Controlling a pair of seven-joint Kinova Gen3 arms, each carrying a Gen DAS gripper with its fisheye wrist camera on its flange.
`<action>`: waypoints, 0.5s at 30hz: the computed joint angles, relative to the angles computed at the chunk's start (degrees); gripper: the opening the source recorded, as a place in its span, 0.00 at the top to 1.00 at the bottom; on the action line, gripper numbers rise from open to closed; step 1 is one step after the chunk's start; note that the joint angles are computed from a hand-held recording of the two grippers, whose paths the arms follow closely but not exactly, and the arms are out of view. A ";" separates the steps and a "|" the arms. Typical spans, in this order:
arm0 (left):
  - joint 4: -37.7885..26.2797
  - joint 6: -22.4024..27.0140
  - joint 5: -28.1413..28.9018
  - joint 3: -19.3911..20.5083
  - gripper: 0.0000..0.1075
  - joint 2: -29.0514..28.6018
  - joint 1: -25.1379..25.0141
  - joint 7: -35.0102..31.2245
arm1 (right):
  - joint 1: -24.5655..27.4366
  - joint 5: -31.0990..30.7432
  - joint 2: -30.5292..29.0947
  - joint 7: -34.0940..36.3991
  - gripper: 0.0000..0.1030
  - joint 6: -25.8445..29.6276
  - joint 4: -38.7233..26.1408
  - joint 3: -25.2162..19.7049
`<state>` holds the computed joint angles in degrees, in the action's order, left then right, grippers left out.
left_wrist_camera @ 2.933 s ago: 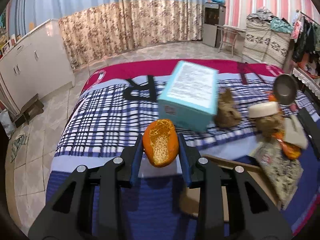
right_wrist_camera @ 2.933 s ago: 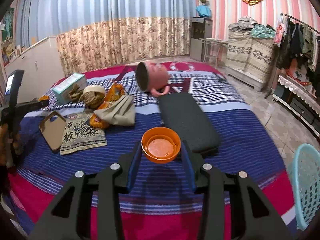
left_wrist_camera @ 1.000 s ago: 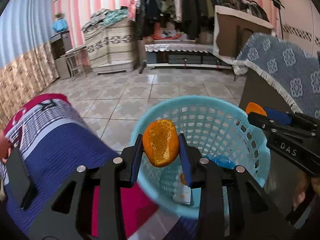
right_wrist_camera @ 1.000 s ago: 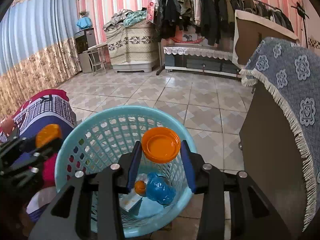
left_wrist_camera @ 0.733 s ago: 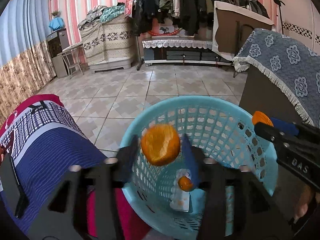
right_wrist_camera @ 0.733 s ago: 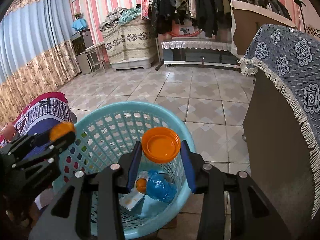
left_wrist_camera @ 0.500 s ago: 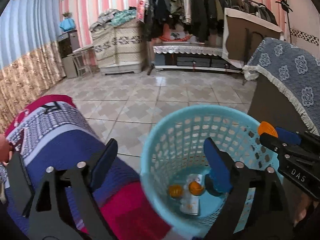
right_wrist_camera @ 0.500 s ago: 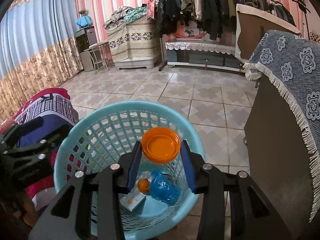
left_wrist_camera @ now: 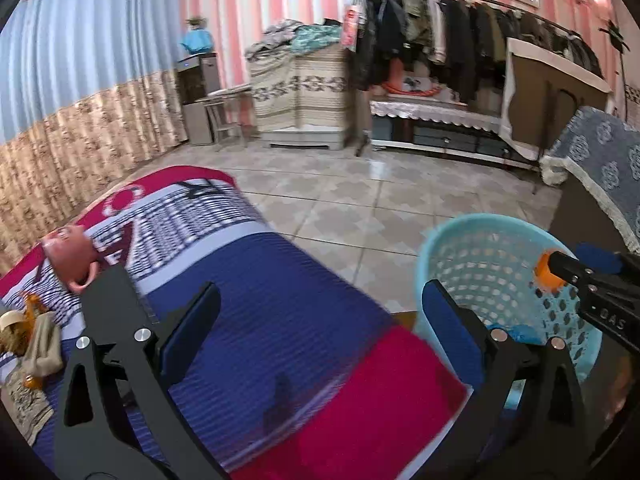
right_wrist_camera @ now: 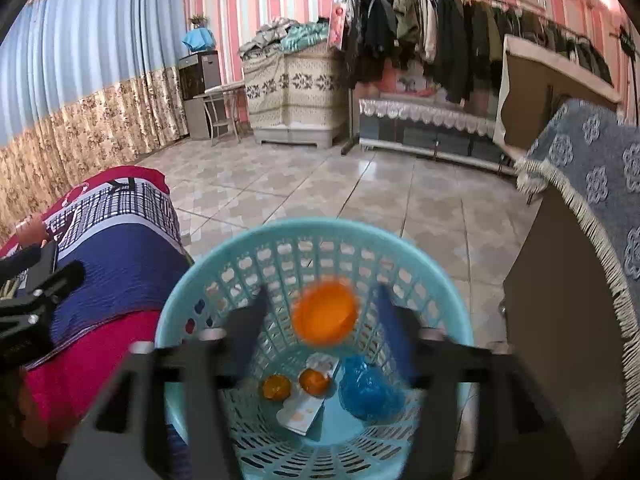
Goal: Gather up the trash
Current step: 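Open both tools over the basket dropping the bowl and orange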
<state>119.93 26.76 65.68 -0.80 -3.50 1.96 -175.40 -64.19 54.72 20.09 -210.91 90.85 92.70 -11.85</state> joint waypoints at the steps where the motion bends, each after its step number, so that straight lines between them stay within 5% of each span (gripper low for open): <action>1: -0.31 0.71 -0.57 -0.50 0.09 0.01 -0.50 0.46 | -0.86 0.39 0.79 0.70 0.29 1.39 -1.04 0.61; 7: -1.62 5.08 -1.81 -3.19 0.09 -0.42 -3.85 1.61 | -1.79 1.64 1.35 0.44 0.16 3.36 -2.71 0.61; 15: -2.21 9.82 -1.80 -6.26 0.09 -1.10 -8.50 0.24 | -2.58 2.55 2.98 2.68 0.10 4.54 -5.77 1.35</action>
